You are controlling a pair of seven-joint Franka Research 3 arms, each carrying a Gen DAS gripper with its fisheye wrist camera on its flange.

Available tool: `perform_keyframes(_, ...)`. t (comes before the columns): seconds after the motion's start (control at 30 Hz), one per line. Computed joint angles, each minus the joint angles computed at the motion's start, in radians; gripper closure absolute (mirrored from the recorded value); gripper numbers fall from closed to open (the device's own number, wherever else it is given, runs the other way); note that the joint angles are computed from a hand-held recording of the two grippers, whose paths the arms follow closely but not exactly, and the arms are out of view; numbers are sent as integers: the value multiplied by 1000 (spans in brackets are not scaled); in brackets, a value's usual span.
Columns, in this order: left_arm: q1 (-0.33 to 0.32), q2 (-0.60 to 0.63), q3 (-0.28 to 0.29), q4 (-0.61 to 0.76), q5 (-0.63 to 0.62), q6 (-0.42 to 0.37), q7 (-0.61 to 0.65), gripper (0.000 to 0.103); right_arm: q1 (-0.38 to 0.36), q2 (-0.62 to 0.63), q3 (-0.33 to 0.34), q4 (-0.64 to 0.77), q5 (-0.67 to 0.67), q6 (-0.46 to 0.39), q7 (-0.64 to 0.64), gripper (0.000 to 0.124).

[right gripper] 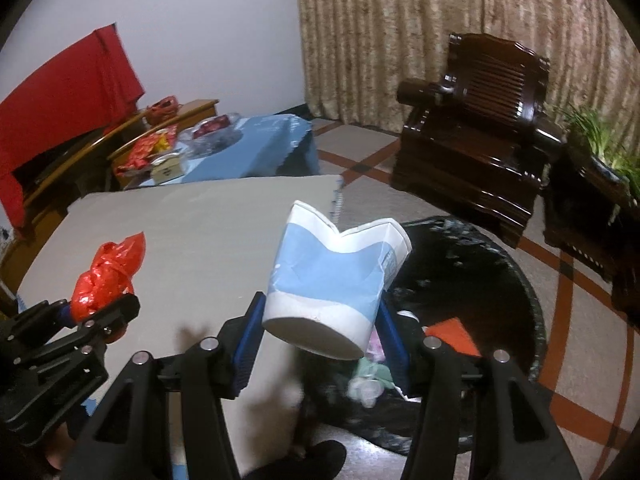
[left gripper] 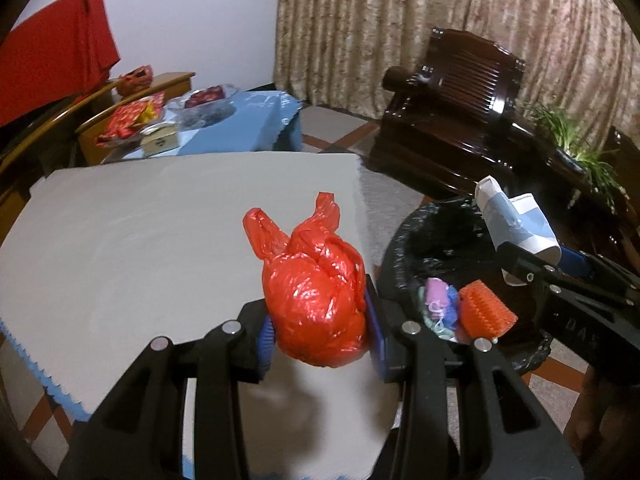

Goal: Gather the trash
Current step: 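Lift the red bag and white cup and carry both tools over the bin, then open both tools to drop the red bag and cup into the bin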

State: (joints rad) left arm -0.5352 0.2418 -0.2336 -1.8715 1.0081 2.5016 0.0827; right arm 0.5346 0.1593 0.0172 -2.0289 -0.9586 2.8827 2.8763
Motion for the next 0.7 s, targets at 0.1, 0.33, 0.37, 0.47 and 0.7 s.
perform_keyframes(0.1, -14, 63, 0, 73, -6, 0, 19, 67, -25, -11, -16, -28, -9, 14, -4, 70)
perform_keyframes(0.33, -86, 234, 30, 278, -56, -7, 126, 66, -86, 11, -51, -59, 24, 61, -64, 70)
perform_keyframes(0.37, -99, 260, 36, 313, -66, -11, 149, 66, -98, 18, -54, -63, 50, 74, -88, 70)
perform_keyframes(0.47, -128, 346, 54, 424, -105, -2, 235, 66, -124, 46, -71, -75, 139, 112, -161, 70)
perform_keyframes(0.7, -167, 506, 93, 616, -221, 47, 394, 61, -131, 123, -113, -59, 299, 157, -304, 66)
